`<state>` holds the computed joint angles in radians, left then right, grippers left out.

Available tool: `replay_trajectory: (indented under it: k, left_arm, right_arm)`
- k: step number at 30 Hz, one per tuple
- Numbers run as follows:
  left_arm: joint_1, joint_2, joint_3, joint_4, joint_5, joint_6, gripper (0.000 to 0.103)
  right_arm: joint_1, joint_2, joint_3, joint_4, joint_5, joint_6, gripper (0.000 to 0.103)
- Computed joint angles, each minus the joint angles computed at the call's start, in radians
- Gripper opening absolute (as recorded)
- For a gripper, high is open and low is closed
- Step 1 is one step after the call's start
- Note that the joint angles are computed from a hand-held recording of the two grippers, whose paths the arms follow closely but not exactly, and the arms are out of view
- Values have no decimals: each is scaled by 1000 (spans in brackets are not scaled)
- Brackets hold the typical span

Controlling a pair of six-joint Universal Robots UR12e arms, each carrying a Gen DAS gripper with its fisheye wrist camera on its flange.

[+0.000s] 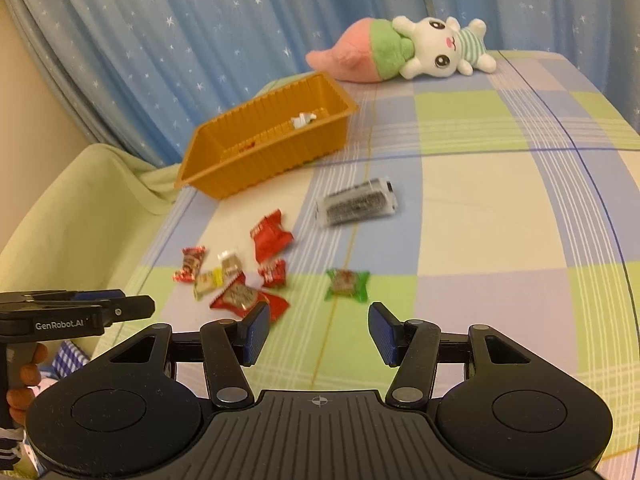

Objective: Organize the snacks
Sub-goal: 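Withdraw both tools from the tray back over the remaining candies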

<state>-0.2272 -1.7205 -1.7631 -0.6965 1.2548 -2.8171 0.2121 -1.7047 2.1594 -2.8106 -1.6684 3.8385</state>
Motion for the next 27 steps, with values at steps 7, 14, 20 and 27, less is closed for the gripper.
replay_trajectory:
  k: [7,14,20,27]
  left_arm:
    - [-1,20,-31,-7,25,3,54]
    - [5,27,-46,-7,49,-1,54]
    - [5,23,-47,-5,67,-5,54]
    - [7,10,-38,2,70,-10,54]
  right_arm:
    - [10,-9,14,35,4,-22,55]
    - [15,-4,17,61,8,-57,55]
    - [20,15,11,68,-3,-115,55]
    - [14,38,3,87,-9,-181,55]
